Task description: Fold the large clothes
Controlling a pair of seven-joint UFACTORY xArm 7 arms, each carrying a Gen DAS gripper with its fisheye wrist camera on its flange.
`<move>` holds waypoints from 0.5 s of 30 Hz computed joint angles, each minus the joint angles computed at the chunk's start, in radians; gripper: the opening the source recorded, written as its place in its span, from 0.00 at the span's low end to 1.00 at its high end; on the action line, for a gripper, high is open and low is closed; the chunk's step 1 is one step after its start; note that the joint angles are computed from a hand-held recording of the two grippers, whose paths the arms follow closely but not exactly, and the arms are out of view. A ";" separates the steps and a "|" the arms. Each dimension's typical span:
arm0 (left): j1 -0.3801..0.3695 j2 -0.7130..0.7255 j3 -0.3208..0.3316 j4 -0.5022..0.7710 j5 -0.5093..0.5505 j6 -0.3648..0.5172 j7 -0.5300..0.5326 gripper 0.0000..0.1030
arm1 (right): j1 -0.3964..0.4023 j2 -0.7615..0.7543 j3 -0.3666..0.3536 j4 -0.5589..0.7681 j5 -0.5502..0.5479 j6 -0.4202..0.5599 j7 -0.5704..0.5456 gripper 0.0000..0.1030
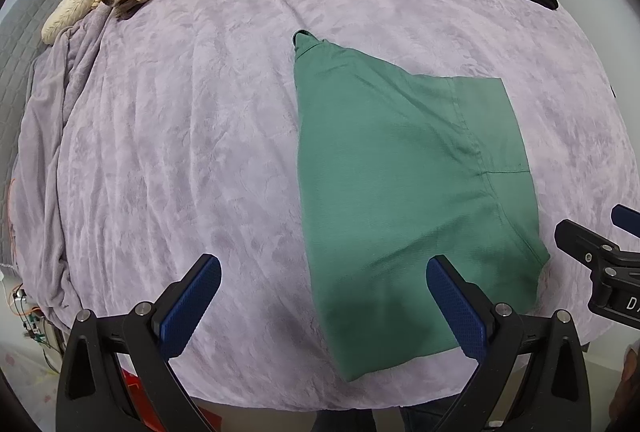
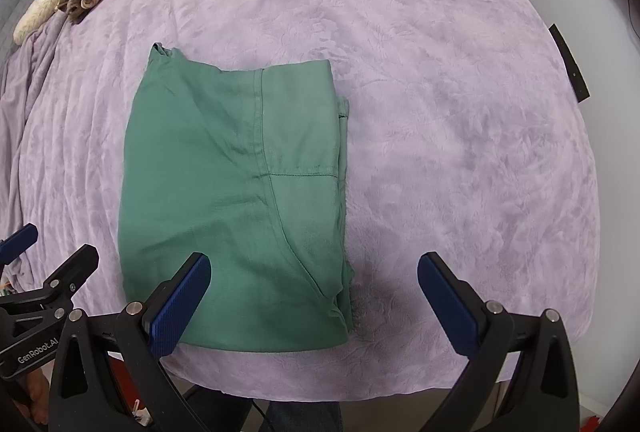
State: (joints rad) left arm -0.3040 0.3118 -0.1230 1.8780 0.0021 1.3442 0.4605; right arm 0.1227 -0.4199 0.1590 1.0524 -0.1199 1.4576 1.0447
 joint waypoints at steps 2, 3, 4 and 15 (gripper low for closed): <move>0.001 -0.001 0.000 -0.001 -0.001 -0.001 0.001 1.00 | 0.000 0.001 0.000 0.002 -0.001 0.001 0.001 1.00; 0.001 -0.002 0.000 -0.003 -0.001 -0.003 0.000 1.00 | 0.000 0.001 0.001 0.001 -0.001 0.001 0.001 1.00; 0.001 -0.003 0.001 -0.006 0.000 -0.005 0.000 1.00 | 0.001 0.001 0.001 0.001 -0.002 0.001 0.001 1.00; 0.003 -0.011 0.000 -0.019 0.001 -0.009 -0.001 1.00 | 0.005 0.007 0.003 0.007 -0.005 0.006 -0.002 1.00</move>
